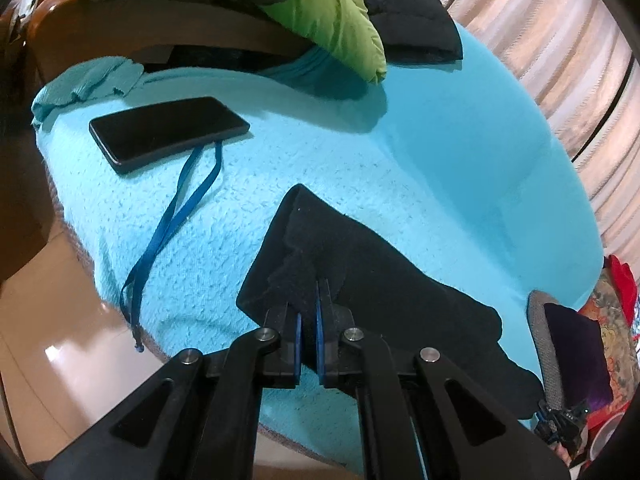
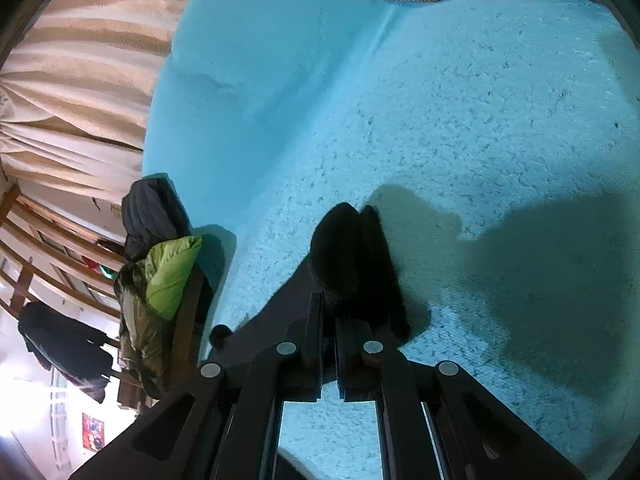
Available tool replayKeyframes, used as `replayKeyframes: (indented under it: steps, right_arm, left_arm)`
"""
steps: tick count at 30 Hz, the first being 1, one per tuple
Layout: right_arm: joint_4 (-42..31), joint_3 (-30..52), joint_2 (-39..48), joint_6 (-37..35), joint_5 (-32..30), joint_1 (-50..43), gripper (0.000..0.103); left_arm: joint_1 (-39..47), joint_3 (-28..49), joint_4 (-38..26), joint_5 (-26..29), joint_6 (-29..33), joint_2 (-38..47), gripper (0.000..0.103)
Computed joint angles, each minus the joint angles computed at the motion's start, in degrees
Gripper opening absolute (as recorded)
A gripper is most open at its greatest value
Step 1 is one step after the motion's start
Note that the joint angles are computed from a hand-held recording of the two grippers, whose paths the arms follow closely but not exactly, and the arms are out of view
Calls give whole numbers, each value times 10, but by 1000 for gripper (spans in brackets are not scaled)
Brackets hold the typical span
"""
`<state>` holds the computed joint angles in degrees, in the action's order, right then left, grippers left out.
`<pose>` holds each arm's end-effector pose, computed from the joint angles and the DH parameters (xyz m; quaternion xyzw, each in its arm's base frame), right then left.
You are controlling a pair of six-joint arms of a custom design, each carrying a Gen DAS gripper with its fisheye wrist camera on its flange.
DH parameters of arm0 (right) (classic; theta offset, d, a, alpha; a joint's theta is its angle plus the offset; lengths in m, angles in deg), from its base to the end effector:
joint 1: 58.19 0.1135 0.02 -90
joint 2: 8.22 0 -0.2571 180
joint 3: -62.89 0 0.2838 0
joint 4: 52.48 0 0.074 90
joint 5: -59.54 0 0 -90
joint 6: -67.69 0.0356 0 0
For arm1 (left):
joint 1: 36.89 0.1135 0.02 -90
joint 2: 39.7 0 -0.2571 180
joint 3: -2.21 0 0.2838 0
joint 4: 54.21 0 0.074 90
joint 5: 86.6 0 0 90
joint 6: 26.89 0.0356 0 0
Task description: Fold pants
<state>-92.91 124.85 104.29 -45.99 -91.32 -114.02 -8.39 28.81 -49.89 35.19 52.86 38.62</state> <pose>0.1926 -0.2284 0.0405 0.2429 0.8273 0.3941 0.3182 0.1973 0.0858 0.0658 -0.2034 0.8783 -0.1965 0.3854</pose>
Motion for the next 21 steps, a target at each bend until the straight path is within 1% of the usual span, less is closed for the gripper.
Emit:
replayKeyframes:
  steps: [5, 7, 10, 12, 13, 14, 17, 19, 21]
  right_arm:
    - [23, 0, 4, 16, 4, 0, 3]
    - [29, 3, 4, 24, 4, 3, 3]
    - [46, 4, 6, 39, 7, 10, 3]
    - [53, 5, 10, 47, 10, 13, 3]
    - [51, 7, 10, 49, 7, 13, 3]
    - [46, 6, 6, 46, 4, 13, 3]
    - [33, 0, -16, 38, 0, 14, 3]
    - [20, -3, -21, 35, 20, 14, 3]
    - [13, -8, -19, 30, 27, 8, 3]
  left_arm:
    - [6, -22, 6, 22, 4, -44, 3]
    - [4, -24, 6, 24, 5, -48, 3]
    - [-6, -18, 2, 7, 8, -30, 3]
    - [-24, -8, -5, -22, 12, -2, 3]
    - [-36, 1, -5, -44, 12, 25, 4]
    - [-40, 5, -2, -50, 10, 38, 4]
    - [-48, 4, 3, -63, 4, 36, 4]
    - [-48, 5, 4, -63, -3, 37, 4]
    - [-42, 5, 7, -57, -9, 39, 4]
